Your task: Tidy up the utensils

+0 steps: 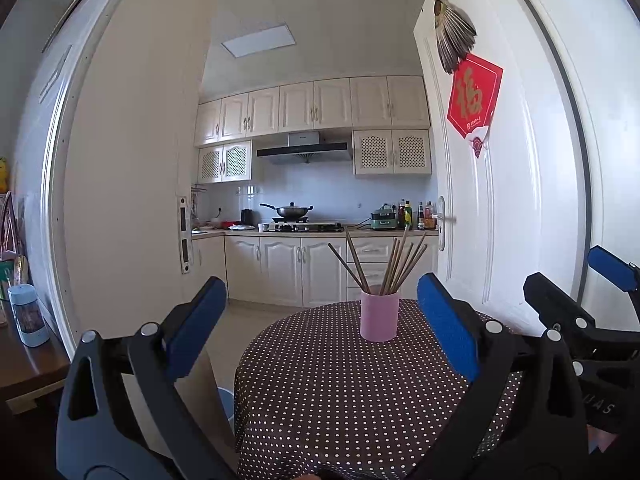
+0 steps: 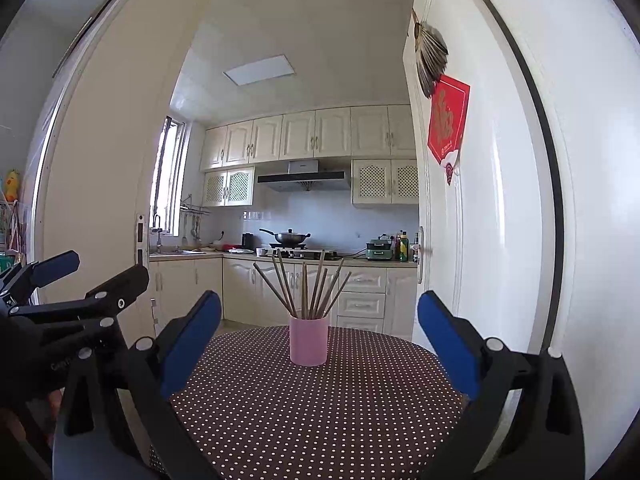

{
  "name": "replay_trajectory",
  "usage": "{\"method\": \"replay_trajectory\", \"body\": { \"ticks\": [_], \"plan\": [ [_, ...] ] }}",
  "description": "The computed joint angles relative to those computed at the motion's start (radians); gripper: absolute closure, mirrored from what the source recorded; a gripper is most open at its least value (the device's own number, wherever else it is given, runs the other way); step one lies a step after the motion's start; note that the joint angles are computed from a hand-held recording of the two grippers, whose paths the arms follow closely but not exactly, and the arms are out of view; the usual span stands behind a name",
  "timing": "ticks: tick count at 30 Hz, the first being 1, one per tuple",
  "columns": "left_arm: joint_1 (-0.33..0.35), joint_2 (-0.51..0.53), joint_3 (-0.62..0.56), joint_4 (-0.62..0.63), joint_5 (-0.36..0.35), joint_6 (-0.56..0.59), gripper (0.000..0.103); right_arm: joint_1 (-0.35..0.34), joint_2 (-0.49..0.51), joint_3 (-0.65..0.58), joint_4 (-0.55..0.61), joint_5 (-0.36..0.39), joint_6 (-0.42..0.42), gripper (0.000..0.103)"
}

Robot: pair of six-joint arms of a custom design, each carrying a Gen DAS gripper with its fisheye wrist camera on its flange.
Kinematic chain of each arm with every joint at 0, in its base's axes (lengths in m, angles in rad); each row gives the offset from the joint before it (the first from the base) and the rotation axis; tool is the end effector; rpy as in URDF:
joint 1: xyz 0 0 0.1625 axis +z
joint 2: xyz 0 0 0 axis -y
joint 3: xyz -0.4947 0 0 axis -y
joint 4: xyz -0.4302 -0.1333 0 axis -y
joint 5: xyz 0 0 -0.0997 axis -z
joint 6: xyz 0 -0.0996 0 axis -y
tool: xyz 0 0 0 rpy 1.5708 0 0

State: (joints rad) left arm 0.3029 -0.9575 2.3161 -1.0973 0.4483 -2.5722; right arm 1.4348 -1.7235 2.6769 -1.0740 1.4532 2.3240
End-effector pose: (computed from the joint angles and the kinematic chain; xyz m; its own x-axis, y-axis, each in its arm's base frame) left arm -0.3069 -0.3296 0.0390 -0.6758 0.1713 -0.7169 0.7254 -0.0181 -0.6881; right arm 0.1051 -0.3010 0.2136 -0.6719 0.1001 0.7339 -0.7405 -0.0675 -0.6687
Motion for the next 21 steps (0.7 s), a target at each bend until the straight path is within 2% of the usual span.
{"method": "replay_trajectory", "body": {
  "ticks": [21],
  "plan": [
    [0.005, 0.005, -0.01, -0.017, -0.004, 0.023, 0.008, 0.025, 0.006, 0.001, -0.003, 0.034, 0.002, 0.008]
  ]
}}
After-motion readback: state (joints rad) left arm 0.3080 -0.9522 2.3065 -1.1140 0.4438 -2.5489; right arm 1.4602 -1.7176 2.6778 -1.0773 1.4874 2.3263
